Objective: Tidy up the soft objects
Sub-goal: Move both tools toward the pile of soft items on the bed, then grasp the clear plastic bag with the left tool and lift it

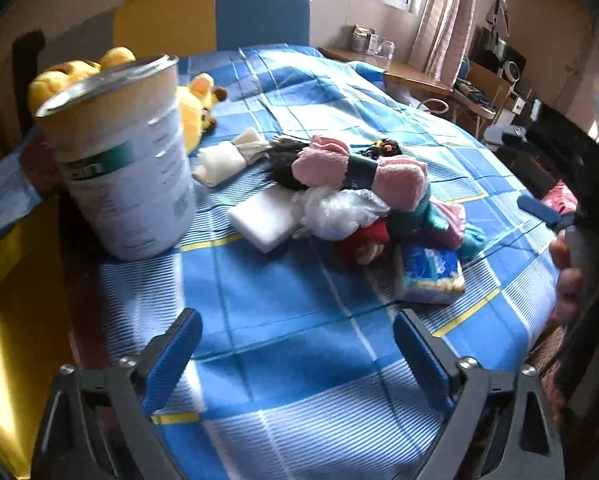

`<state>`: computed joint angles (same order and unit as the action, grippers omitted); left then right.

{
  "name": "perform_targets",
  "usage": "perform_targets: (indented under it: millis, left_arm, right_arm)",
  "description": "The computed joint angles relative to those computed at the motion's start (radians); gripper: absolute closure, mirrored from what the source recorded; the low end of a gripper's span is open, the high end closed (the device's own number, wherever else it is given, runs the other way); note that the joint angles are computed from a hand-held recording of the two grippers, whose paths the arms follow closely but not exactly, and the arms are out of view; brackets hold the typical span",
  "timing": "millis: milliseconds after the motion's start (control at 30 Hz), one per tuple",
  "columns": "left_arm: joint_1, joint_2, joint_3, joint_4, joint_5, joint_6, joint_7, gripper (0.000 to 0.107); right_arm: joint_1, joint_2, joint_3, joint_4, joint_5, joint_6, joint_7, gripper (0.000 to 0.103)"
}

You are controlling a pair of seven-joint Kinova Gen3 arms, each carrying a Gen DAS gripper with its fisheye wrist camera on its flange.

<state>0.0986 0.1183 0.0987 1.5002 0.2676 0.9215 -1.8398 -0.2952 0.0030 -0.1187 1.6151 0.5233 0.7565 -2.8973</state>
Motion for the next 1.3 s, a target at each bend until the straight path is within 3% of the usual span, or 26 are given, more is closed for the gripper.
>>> perform_targets:
  millis: [100,200,400,533,633,733,767,800,833,1000,1167,1300]
  left_arm:
    - [-0.007,0.046,0.005,-0.061,0.029,0.037,0.0,0.023]
    - [0.012,0.072,0.017,-0.096,0.006,0.025,-0.005,0.04]
    - [0.035,0.154,0.033,-0.195,-0.024,0.058,-0.03,0.059]
    - [0.044,0.204,0.041,-0.247,-0.021,0.078,-0.023,0.057]
    - [0.081,0.22,0.032,-0.252,-0.065,0.047,0.007,0.044]
    - [0.101,0.254,0.034,-0.276,-0.089,0.028,0.025,0.046]
    - [0.104,0.269,0.037,-0.289,-0.092,0.03,0.027,0.05]
    - [0.1,0.286,0.043,-0.304,-0.088,0.038,0.017,0.073]
    - [0.101,0.301,0.042,-0.315,-0.085,0.046,0.01,0.078]
    - [0.023,0.246,0.073,-0.232,0.015,0.008,-0.063,0.088]
    - [-0.066,0.13,0.074,-0.101,0.146,0.008,-0.197,0.088]
    - [-0.08,0.044,0.047,0.006,0.163,0.0,-0.276,0.088]
  right_arm:
    - [0.003,-0.004,0.001,0.004,-0.008,-0.007,0.008,0.0]
    - [0.008,-0.006,0.002,0.007,-0.02,-0.014,0.02,0.0]
    - [0.018,-0.007,0.006,0.009,-0.055,-0.03,0.041,0.0]
    - [0.026,-0.005,0.01,0.013,-0.085,-0.045,0.06,0.0]
    - [0.03,-0.001,0.012,0.009,-0.109,-0.044,0.083,0.0]
    - [0.029,0.002,0.013,0.006,-0.114,-0.041,0.09,0.0]
    - [0.029,0.004,0.013,0.004,-0.115,-0.037,0.092,0.0]
    - [0.029,0.004,0.015,0.003,-0.119,-0.036,0.096,0.0]
    - [0.029,0.006,0.015,0.001,-0.121,-0.034,0.098,0.0]
    - [0.02,0.008,0.012,0.001,-0.086,-0.031,0.084,0.007]
    - [0.015,0.014,0.013,-0.009,-0.099,-0.027,0.124,0.015]
    - [0.016,0.024,0.018,-0.022,-0.147,-0.025,0.186,0.015]
